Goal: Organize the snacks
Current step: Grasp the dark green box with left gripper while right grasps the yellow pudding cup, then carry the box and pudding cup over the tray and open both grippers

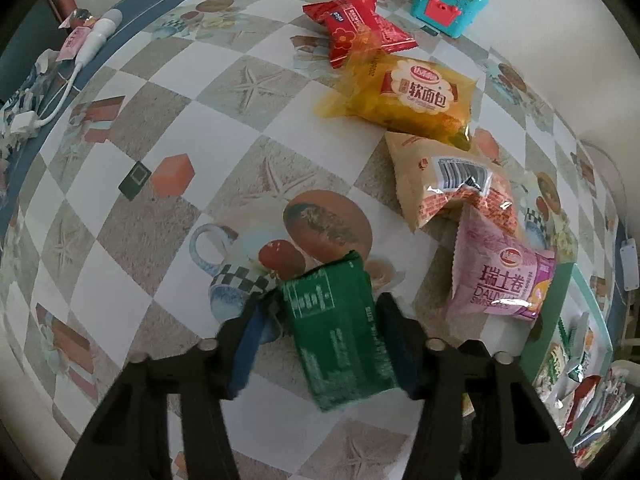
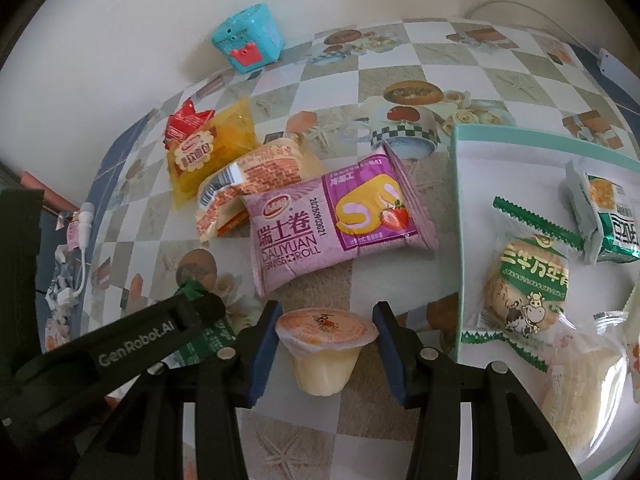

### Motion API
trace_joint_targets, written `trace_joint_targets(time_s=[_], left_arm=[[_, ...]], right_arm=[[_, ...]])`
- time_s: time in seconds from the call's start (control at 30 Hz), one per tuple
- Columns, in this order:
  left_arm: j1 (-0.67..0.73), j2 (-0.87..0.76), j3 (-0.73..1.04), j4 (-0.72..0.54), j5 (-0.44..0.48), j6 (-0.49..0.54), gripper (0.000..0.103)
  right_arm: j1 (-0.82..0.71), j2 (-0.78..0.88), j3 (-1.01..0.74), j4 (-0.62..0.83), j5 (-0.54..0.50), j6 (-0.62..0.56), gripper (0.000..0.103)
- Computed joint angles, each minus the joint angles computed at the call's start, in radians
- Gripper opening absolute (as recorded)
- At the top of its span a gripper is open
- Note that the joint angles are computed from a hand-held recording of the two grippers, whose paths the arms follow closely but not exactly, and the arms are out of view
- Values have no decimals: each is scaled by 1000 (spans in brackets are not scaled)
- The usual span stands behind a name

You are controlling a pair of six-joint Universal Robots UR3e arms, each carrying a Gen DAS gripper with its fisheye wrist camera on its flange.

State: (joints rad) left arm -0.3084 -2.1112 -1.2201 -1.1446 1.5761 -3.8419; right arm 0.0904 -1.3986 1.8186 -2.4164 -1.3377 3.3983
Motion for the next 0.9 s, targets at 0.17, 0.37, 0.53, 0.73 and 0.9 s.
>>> trace_joint_targets(time_s=[0.17, 0.37, 0.53, 0.73, 0.9], left_arm=[[4, 47, -47, 22, -14, -12, 41], [16, 126, -90, 31, -12, -7, 41], [6, 202, -108, 47, 10, -7, 41], [-19, 260, -95, 55, 45, -12, 41], [-66, 224, -7, 35, 73, -13, 41]], right_arm=[[7, -39, 2, 3, -8, -7, 50], [-9, -115, 9, -1, -12, 8, 50], [-25, -206, 4, 23, -36, 19, 50], [-70, -307, -3, 91, -63, 51, 50], [-120, -368, 7, 149, -80, 60, 50]])
